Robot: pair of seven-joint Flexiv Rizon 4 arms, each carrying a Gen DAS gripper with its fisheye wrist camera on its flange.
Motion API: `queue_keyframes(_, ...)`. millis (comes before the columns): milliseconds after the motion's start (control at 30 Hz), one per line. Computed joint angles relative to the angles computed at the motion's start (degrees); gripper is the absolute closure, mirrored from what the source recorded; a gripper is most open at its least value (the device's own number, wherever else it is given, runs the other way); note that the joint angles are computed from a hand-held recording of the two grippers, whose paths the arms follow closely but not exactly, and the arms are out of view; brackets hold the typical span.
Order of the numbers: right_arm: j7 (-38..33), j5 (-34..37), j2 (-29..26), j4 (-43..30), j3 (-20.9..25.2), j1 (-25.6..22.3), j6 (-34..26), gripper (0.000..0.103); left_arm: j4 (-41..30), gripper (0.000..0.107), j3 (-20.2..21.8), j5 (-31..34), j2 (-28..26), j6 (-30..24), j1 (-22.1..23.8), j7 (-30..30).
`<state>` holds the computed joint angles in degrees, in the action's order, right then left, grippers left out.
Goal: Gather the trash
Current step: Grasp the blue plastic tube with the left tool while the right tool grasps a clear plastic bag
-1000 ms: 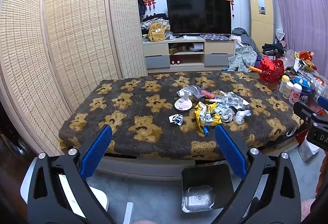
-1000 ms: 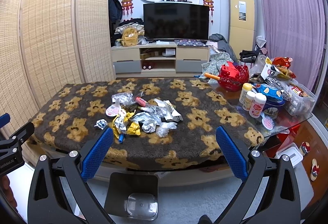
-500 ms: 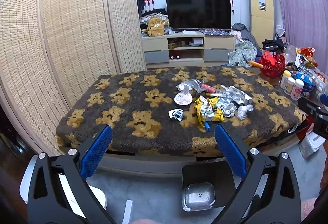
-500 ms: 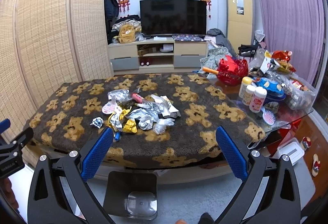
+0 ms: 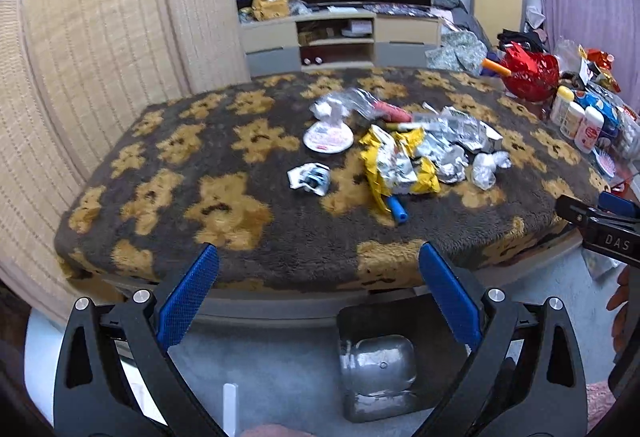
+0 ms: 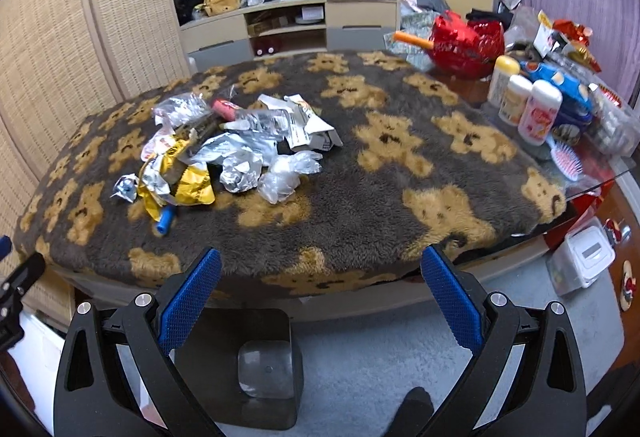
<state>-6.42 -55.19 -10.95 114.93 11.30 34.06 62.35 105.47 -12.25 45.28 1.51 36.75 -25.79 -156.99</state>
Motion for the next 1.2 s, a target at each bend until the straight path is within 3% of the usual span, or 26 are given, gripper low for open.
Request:
queue_keyframes(167,5.0,-5.4,-3.8,-2.3,-3.3,-0.3,5.1,0.003,-1.3,0.013,1.7,-1.7,-5.3,8.0,0.8,2.5)
queue_keyframes(233,5.1,-5.8,-5.8,-4.0,-4.1,-0.6,6.9,0.004,-2.2,0.019,2.8,-2.8,-7.7,12.0,0.9,4.1)
queue_keyframes(300,3.6,-4.9,-7.8,-5.9,-4.6,-0.6,8.7,0.018,-2.7,0.036,4.0,-4.5,-9.7,15.6,0.8,5.7)
queue_keyframes(333,2.3,-3.8,-8.6,-6.7,-4.7,-0.6,9.1,0.025,-3.3,0.039,4.6,-5.3,-10.9,16.8,0.7,6.6)
queue_keyframes(500,-4.8,3.1,-12.3,-10.1,-5.0,0.3,9.8,0.044,-6.1,0.073,6.9,-8.8,-16.3,19.9,-0.5,12.0)
queue_keyframes(733,-7.2,6.4,-14.9,-12.0,-8.4,2.8,12.0,0.049,-7.9,0.081,10.8,-12.7,-20.1,21.8,-2.3,15.1)
queue_keyframes(1033,-12.5,12.4,-18.5,-15.3,-8.7,3.9,11.8,0.049,-6.6,0.087,13.2,-17.9,-22.3,24.9,-2.6,18.5)
queue_keyframes(1100,-13.4,13.4,-19.1,-15.6,-8.9,4.3,11.7,0.053,-6.1,0.09,13.6,-18.2,-22.3,25.6,-2.7,18.8)
queue_keyframes(1200,-13.9,13.8,-19.5,-15.6,-9.9,5.3,12.0,0.072,-5.9,0.094,13.9,-18.8,-22.2,25.9,-2.7,19.4)
